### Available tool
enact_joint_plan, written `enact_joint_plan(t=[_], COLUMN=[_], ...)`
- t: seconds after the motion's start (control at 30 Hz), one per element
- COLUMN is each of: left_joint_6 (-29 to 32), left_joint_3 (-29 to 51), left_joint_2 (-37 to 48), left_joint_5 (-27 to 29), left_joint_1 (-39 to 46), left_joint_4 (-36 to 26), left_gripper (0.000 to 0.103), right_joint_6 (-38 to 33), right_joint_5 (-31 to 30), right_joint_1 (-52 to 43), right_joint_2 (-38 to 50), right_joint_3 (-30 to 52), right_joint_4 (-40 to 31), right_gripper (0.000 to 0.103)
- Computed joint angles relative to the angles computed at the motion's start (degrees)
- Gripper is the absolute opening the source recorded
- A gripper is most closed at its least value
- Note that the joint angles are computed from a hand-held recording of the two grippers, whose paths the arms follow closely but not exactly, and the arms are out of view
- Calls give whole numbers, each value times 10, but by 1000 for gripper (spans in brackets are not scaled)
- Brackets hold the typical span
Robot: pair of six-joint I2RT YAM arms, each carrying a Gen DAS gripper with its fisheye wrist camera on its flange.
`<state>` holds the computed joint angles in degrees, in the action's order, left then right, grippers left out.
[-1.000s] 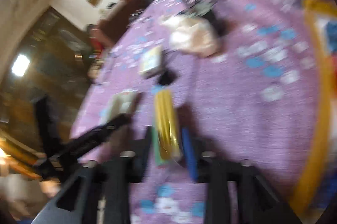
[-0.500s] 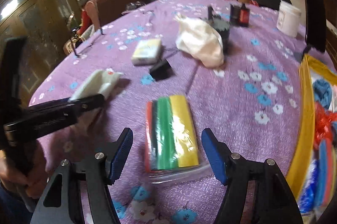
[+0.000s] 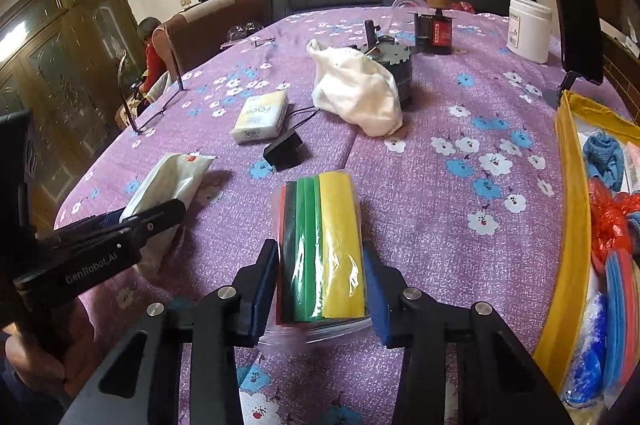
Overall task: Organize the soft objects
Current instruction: 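Carry the white bag and strip bundle into the yellow tray and open both tools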
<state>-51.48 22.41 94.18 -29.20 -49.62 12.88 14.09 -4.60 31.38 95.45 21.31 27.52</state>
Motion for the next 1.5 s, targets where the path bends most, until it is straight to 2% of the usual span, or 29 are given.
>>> enact_joint_plan(t=[0.47, 0.77, 1.07, 1.5], left_joint_6=[-25, -40, -45, 0], left_joint_3=[38, 66, 85, 134], left_joint_2=[-6, 3, 11, 27], left_joint_5=[-125, -168, -176, -118], left_joint_1=[-83, -120, -136, -148], left_joint_4=[-93, -138, -155, -129], left_gripper=[43, 43, 43, 43], right_joint_6=[15, 17, 14, -5], right_joint_5=[3, -3, -27, -115], right_joint_1=[1, -12, -43, -162], right_joint_2=[-62, -109, -148, -222], right_joint_3=[-32, -53, -71, -106], right_joint_4=[-6, -15, -24, -40], right_gripper=[44, 44, 44, 44])
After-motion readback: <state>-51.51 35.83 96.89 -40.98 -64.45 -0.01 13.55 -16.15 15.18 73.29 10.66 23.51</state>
